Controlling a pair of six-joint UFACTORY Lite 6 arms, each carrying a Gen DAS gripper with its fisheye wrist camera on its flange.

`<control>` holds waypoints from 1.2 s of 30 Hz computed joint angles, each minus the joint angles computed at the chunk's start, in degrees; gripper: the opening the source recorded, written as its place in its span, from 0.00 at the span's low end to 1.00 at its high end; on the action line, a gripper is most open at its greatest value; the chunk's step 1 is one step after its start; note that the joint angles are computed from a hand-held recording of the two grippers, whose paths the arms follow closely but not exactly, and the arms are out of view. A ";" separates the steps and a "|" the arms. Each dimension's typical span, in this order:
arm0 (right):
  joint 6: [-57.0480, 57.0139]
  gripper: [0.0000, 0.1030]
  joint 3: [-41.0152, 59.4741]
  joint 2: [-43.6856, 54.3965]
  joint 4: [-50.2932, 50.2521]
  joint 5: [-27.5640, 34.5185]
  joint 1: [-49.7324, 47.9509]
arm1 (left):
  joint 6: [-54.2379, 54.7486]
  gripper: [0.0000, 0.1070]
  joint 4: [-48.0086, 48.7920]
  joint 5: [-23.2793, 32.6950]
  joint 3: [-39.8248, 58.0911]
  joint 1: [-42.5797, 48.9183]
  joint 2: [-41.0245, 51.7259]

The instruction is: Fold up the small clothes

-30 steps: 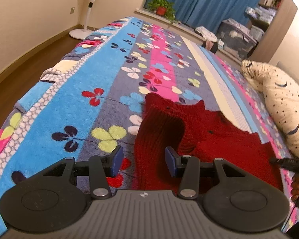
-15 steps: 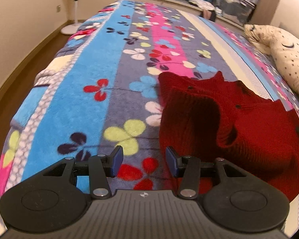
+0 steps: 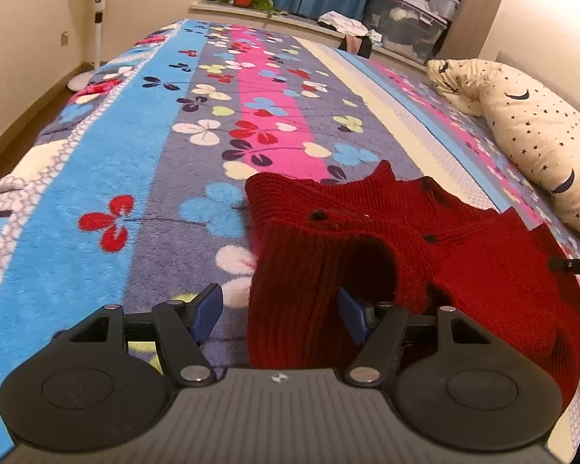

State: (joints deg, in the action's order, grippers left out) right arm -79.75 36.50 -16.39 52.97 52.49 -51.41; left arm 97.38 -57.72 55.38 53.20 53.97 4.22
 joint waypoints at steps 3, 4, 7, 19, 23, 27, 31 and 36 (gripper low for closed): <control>-1.59 0.29 -0.67 -0.70 0.54 -0.65 0.73 | 1.32 0.31 0.31 1.57 0.98 -0.75 1.63; -2.69 0.21 -0.84 -1.00 1.16 -0.39 0.64 | 2.57 0.19 0.54 2.76 1.10 -0.51 1.77; -5.80 0.11 -1.13 -2.81 3.96 2.23 -1.10 | 6.17 0.10 -0.09 4.15 0.63 0.30 -0.88; -0.52 0.10 3.91 11.75 12.50 -10.10 3.79 | -3.32 0.09 -5.17 -12.28 1.45 -7.35 2.67; -5.62 0.10 3.00 9.07 18.94 -7.94 2.72 | -2.02 0.09 -13.08 -6.19 4.33 -4.28 3.85; -13.62 0.10 0.44 5.37 28.52 -2.50 -0.95 | 4.12 0.08 -21.28 -8.65 0.98 -5.69 0.61; -15.31 0.10 -0.33 5.89 31.97 -4.86 -0.29 | 4.82 0.07 -24.54 -13.59 -0.88 -6.98 -1.10; 4.67 0.28 6.24 16.83 14.42 -16.66 4.89 | -8.31 0.11 -10.27 -15.41 3.02 -9.14 2.78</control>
State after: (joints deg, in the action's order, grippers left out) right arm -75.08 42.73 0.44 67.40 35.83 -46.52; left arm 89.07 -67.99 39.97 56.22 44.83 7.00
